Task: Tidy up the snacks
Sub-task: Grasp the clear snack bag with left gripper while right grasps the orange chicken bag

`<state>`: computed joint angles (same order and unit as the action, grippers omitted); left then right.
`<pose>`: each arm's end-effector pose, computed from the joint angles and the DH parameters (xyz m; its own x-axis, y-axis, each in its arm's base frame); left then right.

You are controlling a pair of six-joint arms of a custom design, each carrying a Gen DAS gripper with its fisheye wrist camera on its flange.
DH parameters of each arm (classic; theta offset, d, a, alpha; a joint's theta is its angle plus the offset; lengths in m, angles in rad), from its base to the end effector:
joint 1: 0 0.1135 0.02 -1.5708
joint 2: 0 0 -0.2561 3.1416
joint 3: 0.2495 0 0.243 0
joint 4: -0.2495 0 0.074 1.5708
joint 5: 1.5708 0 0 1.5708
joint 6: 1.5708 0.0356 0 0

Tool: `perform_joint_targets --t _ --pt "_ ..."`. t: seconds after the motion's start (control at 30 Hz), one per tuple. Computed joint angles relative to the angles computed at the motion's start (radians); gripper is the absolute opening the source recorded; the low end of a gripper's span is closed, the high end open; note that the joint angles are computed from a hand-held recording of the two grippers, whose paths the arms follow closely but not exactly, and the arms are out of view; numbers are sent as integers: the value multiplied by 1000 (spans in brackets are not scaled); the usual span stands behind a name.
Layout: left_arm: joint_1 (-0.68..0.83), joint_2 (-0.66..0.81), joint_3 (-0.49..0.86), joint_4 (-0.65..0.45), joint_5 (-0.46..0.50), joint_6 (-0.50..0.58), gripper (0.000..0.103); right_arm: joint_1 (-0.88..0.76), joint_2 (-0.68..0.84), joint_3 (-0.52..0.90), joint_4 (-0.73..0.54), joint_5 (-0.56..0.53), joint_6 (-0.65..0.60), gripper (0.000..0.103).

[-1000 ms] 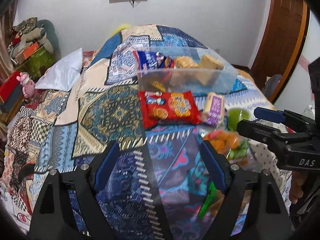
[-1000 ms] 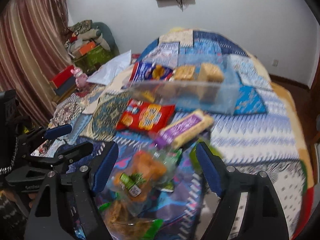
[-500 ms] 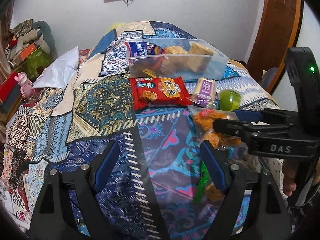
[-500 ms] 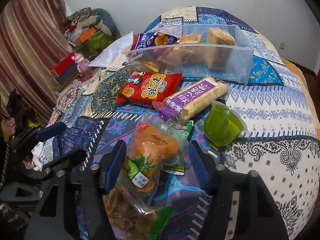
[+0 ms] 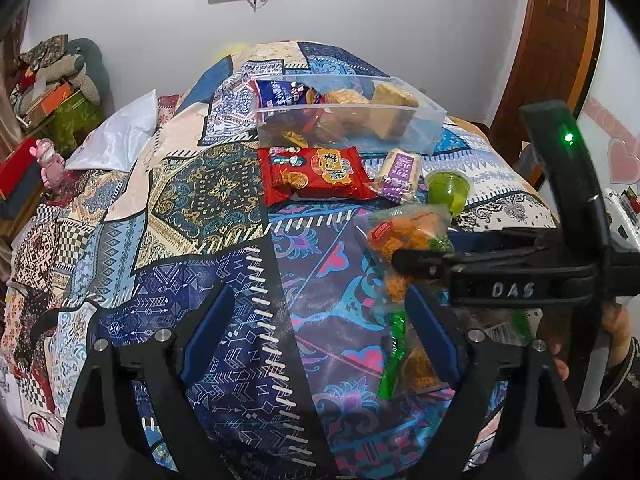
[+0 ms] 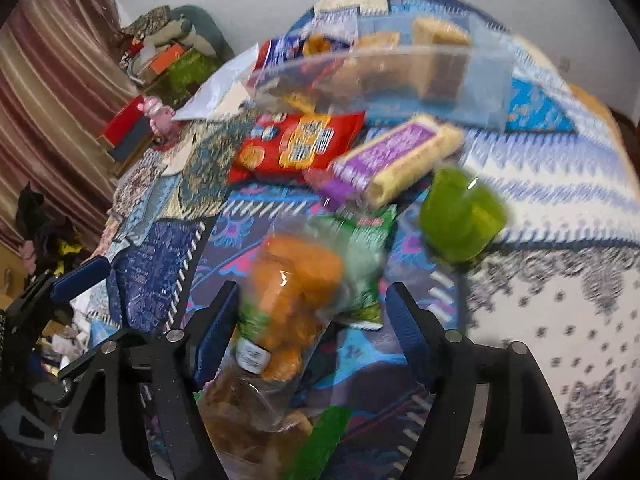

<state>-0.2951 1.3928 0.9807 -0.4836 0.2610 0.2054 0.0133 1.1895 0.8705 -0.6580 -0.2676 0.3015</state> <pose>0.2673 -0.0909 0.2416 -0.6424 0.4012 -0.6529 0.5785 0.8127 -0.0697 0.2276 0.0124 0.2445 -0.8391 0.2753 -0.4692 0.0926 0.9222 0.3754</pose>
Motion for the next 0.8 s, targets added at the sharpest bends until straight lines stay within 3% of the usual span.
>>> perform_joint_targets --t 0.1,0.13,0.37,0.8 --pt "8 5 6 -14 10 -3 88 48 -1 -2 13 41 6 54" --pt "9 3 7 -19 16 -5 88 50 -11 1 11 34 6 43" --pt "-24 -46 16 -88 51 -19 91 12 -135 27 -38 56 0 42" --pt "-299 -52 -45 -136 -26 -157 94 -183 -408 27 -248 42 -119 42"
